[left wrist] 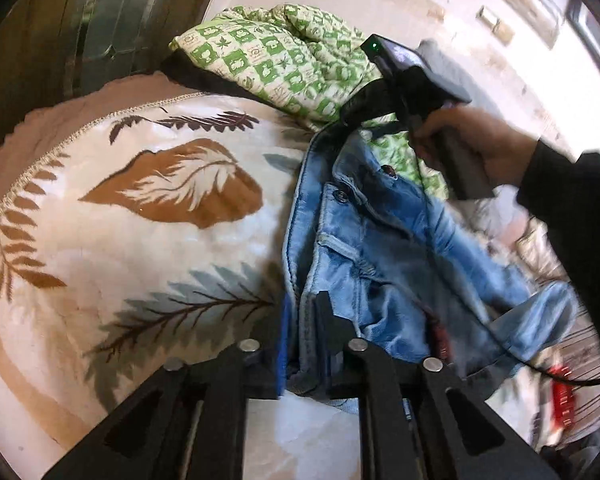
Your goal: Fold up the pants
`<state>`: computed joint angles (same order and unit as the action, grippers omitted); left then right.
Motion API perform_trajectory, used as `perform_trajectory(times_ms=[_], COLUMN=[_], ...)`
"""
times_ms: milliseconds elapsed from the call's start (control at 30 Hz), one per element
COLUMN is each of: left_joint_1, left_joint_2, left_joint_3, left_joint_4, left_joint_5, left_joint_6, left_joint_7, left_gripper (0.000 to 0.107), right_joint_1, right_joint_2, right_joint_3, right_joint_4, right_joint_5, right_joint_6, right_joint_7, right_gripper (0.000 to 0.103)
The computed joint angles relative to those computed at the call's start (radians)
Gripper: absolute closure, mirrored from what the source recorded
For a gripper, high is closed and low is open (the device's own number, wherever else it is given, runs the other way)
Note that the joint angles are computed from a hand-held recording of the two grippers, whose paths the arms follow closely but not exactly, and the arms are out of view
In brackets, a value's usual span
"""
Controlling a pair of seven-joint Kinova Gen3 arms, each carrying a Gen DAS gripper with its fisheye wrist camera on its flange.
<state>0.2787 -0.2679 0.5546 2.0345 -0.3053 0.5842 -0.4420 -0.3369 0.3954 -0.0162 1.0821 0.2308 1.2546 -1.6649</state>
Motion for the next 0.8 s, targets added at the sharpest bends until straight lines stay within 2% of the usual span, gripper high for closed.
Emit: perform_trajectory(times_ms=[33,67,133,233,300,367,433,533,600,700,800], left_joint_1=[-0.03,-0.065,-0.113,-0.089,-0.11,-0.11,-0.108,-0.115,-0.116,-0.052,0.044], left_joint_2=[0.007,0.007,-0.027,-0.074,-0.089,-0.073,-0.037,0.025,0.077,0.161,0.285], left_joint_3=[0.046,0.093,0.154,0.139,0.175,0.192,0.22,0.286,0.345,0.337,0.346], left_joint_4=[-0.02,-0.03,-0.026,0.004,0.0,-0.014,-0.04,-0.103,-0.159,-0.238,-0.371], left_joint_5=[-0.041,-0.081,-0.147,-0.191,-0.197,-0.186,-0.174,-0.184,-0.229,-0.231,-0.277], left_joint_6=[0.041,0.066,0.068,-0.025,-0.056,-0.077,-0.089,-0.06,-0.033,-0.042,0.016], left_joint_7=[0.034,0.071,0.147,0.156,0.119,0.067,0.009,-0.029,-0.005,-0.06,-0.171], left_gripper=[0.061,0.029,0.008,0.007,0.004,0.004,0.004,0.004,0.004,0.004,0.004], right_joint_1=[0.002,0.002,-0.007,0.03,0.066,0.152,0.242,0.381,0.473,0.612,0.751], right_joint_2=[0.0,-0.013,-0.056,-0.124,-0.196,-0.264,-0.326,-0.393,-0.424,-0.426,-0.401], right_joint_3=[0.003,0.014,0.073,0.144,0.201,0.211,0.245,0.334,0.412,0.527,0.64], right_joint_4=[-0.003,0.001,0.038,0.06,0.106,0.147,0.176,0.208,0.222,0.217,0.197], right_joint_5=[0.006,0.003,-0.045,-0.167,-0.249,-0.33,-0.411,-0.519,-0.578,-0.654,-0.757], right_joint_6=[0.012,0.008,-0.031,-0.032,-0.037,-0.02,0.039,0.121,0.18,0.258,0.345], right_joint_7=[-0.005,0.003,0.043,0.135,0.216,0.297,0.379,0.501,0.582,0.704,0.826], right_gripper=[0.011,0.006,0.006,0.006,0.002,0.0,0.0,0.0,0.0,0.0,0.0])
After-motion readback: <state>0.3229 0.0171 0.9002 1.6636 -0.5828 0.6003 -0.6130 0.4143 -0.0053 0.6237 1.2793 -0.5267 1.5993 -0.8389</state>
